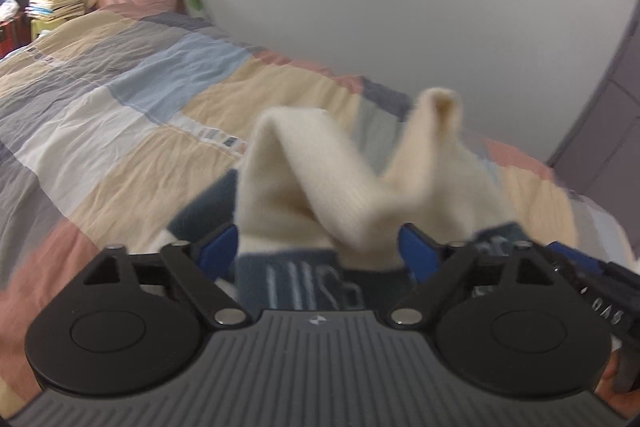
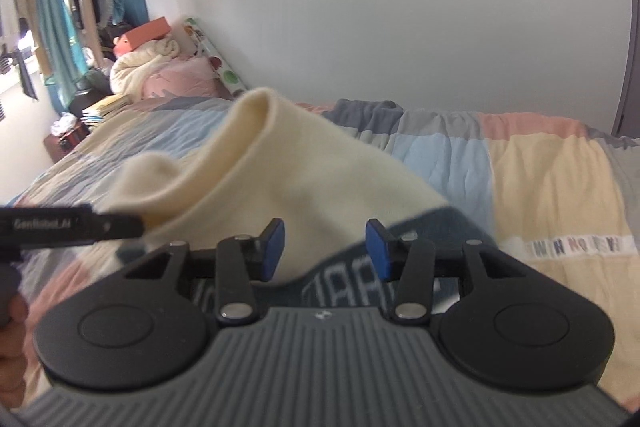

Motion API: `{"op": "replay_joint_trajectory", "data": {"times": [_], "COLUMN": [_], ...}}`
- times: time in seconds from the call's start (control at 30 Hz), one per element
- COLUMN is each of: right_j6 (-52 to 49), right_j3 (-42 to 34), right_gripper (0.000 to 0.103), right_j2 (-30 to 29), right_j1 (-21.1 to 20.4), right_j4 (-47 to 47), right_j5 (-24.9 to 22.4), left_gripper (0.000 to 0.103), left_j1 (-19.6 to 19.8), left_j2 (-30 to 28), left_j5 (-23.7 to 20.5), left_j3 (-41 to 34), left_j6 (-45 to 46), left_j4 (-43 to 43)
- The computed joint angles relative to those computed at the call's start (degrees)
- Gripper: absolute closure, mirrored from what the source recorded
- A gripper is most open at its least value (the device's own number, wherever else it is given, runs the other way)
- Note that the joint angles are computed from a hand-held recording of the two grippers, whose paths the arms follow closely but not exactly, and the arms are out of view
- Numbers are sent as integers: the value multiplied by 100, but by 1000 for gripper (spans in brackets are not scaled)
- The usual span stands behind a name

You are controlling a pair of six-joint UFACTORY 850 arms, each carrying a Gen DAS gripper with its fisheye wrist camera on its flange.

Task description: Fold large clothes

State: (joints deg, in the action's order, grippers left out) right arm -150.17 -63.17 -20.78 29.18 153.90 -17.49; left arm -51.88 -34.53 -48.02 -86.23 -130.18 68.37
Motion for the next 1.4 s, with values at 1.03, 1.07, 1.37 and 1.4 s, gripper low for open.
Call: {"op": "replay_joint_trajectory", "data": {"times": [1.03,1.07,1.37,1.4], "right_j6": [393,271,1326,1287], "right_j3": [3845,3831,3517,3494], "right_gripper": [30,26,16,16], "right_j2": [2607,2575,2137,2106], "right_j1": [-235,-189,-205,-173], "right_j4": [797,933,-181,-194], "right_j5": [-1146,-1120,-820,-792], "left_gripper": [7,7,13,14], "left_j1": [-2604,-2599,-2267,-2230], "left_j2": [-118,-118,-196,-230], "left_j5": [-1864,-1962,-1632,-1610], "left_j3": [748,766,927,923], "left_j6": [-3215,-3309,-3229,-3228], "left_j4": [-1504,-1590,-2180,-2171]}}
